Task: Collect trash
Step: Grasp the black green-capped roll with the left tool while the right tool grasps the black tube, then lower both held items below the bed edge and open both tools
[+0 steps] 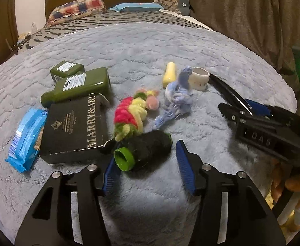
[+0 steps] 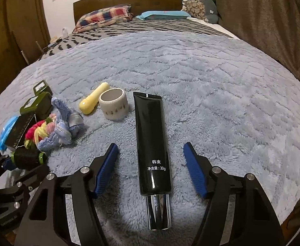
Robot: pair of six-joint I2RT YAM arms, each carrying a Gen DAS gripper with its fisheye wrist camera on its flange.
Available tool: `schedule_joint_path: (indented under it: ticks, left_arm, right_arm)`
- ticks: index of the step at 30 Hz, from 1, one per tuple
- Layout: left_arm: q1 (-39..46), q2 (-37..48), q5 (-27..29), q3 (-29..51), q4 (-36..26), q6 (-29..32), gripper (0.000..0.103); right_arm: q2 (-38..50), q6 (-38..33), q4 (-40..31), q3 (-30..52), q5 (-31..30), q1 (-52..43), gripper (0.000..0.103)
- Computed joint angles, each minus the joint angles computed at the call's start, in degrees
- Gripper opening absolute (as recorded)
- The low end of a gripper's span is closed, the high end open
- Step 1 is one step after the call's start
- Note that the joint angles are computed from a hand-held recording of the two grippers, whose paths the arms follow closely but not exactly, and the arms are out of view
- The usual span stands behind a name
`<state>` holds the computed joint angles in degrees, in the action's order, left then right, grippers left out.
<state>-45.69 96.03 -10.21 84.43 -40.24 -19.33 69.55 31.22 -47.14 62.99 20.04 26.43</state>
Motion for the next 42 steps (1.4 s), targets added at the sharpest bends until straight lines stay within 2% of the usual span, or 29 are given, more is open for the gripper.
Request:
schedule_joint_path:
  ticks: [3,5,6,8,12,19,26,33,36,39,42]
  left_arm:
    - [-0.2,1.8,-0.9,2.2,-1.1,-0.5,0.051]
    - [-0.3,2.5,-1.3,3.1,-1.6,-0.3,0.05]
    - [-0.3,2.7,-1.7,3.4,-1.9,-0.2,0.048]
    - [-0.5,2.0,-1.6,2.9,-2.0,-0.2,0.047]
    - [-1.7,-1.4,-2.3,-0.6,-1.4,-0.9,0.047]
    - [-6.4,-10.1,-5.7,-9.0,-1.0,-3.6,0.047]
    - [-14.6,-21.5,-11.9,-17.8,-3.3,-10.2,0.047]
    - [-24.8,-30.0,-20.0,-22.5,-10.4,-20.3,0.047]
    - [-29.5,-32.2,-22.9,-24.3,-13.6,-25.4,0.047]
    - [-33.7,-32.4,-24.9,-25.7,-16.3,-30.1,0.047]
    - [-36.8,-33.5,-24.3,-29.0,-17.5,-34.6,0.047]
  right_arm:
    - [-0.3,-0.2,0.0,-0.3,-0.2,-0.1,0.062]
    - [-0.6,-0.6,-0.2,-0.4,0.0,-0.1,0.047]
    - [-1.1,-0.9,-0.4,-0.5,-0.4,-0.2,0.044]
    - [-1.8,-0.9,-1.2,-0.6,-0.2,-0.1,0.027]
    - [-4.5,-0.1,-3.1,-1.5,-0.6,0.9,0.027]
    - [-11.6,6.4,-8.8,-3.8,2.2,9.0,0.027]
    - [-16.5,21.3,-18.2,-4.8,9.7,28.0,0.027]
    - [-14.3,46.9,-32.2,-1.4,20.2,54.6,0.027]
    - [-11.3,56.9,-36.7,0.2,22.0,63.9,0.027]
    - [-9.0,61.5,-38.0,1.0,21.6,68.9,0.027]
    - [-7.5,64.2,-36.9,0.1,20.0,72.8,0.027]
